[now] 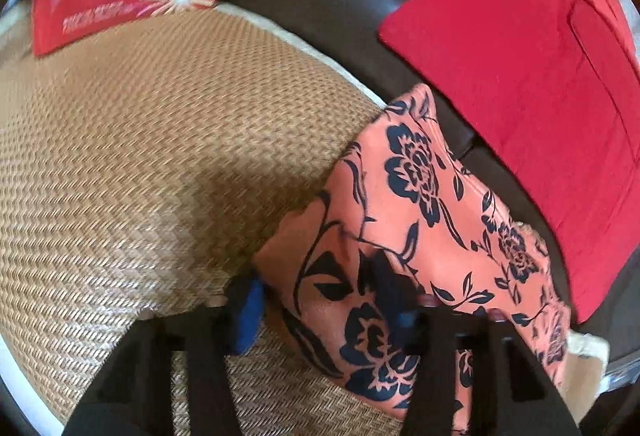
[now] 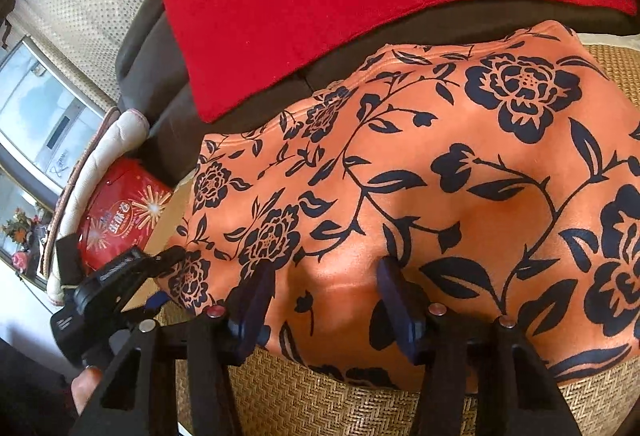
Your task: Fold small clothes
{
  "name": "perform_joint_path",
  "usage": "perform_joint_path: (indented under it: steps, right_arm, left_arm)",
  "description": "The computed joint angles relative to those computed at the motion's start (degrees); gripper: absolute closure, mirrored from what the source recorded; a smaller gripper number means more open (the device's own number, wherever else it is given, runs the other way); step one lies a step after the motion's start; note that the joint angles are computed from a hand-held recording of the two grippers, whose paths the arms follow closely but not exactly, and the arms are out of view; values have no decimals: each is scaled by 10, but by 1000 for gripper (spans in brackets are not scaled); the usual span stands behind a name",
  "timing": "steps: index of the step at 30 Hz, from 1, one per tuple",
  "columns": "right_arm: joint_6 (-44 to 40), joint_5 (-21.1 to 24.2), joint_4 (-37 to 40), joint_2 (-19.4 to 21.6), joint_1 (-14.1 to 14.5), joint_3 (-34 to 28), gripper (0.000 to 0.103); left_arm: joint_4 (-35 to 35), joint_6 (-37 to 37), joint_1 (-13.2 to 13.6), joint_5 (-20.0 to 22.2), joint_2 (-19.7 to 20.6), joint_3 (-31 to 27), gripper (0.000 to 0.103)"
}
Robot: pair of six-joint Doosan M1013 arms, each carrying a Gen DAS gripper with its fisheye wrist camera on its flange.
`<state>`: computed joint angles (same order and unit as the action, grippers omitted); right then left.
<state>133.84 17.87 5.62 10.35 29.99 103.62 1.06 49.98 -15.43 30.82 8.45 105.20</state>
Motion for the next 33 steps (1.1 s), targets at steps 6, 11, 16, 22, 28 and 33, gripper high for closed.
perform_joint_path:
  steps: [6, 11, 16, 22, 28, 33]
  right_arm:
    - [-87, -18, 107, -6, -9, 13, 53]
    - [-176, -27, 214, -9, -17, 22, 57]
    - [-275, -29, 322, -15, -26, 31, 59]
    - [-482, -2, 487, -25, -47, 22, 45]
    - [-570, 107, 566, 2, -95, -51, 19]
    - [-482, 235, 435, 78, -100, -195, 19]
  left_arm:
    - [71, -50, -14, -31, 4, 0, 61]
    - [76, -44, -13, -36, 12, -4, 73]
    - [207, -121, -36, -56, -5, 7, 77]
    - [434, -224, -87, -97, -32, 29, 78]
    - [533, -235, -124, -115, -43, 43, 78]
    - [540, -219, -128, -121, -42, 43, 78]
